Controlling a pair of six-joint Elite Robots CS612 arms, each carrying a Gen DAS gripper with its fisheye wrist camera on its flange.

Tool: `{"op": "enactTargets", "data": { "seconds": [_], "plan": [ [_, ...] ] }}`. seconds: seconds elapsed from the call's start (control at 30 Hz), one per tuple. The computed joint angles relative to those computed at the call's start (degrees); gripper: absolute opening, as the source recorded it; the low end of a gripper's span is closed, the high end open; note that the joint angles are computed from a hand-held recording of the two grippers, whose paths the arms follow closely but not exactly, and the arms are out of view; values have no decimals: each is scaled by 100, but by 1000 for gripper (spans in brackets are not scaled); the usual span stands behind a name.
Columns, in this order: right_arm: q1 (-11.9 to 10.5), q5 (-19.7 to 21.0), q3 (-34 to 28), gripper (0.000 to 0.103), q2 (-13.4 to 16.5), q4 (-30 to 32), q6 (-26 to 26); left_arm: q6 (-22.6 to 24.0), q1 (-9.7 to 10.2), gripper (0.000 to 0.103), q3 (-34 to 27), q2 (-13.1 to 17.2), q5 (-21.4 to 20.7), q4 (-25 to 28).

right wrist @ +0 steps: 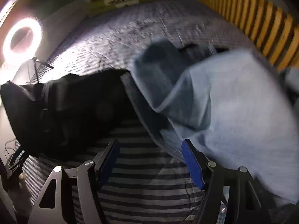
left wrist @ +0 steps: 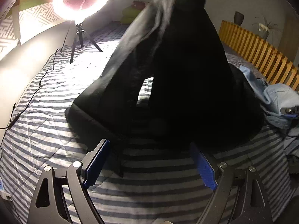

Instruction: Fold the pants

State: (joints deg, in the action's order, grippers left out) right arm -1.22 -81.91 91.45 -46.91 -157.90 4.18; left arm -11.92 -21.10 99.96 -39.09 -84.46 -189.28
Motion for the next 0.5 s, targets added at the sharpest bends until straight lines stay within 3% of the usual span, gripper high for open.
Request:
{"op": "enactTargets", "data": {
  "seconds": [0.13, 0.27, 0.3, 0.37, 0.43, 0.5],
  "plan": [
    [70, -386, -295, 65, 280, 396, -486, 97, -73, 89, -165, 105, 40, 118],
    [109, -1884, -752, 62, 612, 337, -676, 133, -126, 89, -294, 187, 145, 248],
    [74, -2414, -874, 60, 684, 308, -489, 133, -133, 89, -337, 211, 162, 287],
    [-124, -3076, -1035, 40, 728, 312, 40, 138, -148, 89, -392, 247, 254, 307],
    [-286, -3538, -1058, 33, 692, 296, 564, 112, -150, 89, -473, 289, 309, 361],
    [-455, -3881, -1018, 33, 604, 277, 1048, 41, -135, 89, -560, 329, 300, 404]
  ]
}}
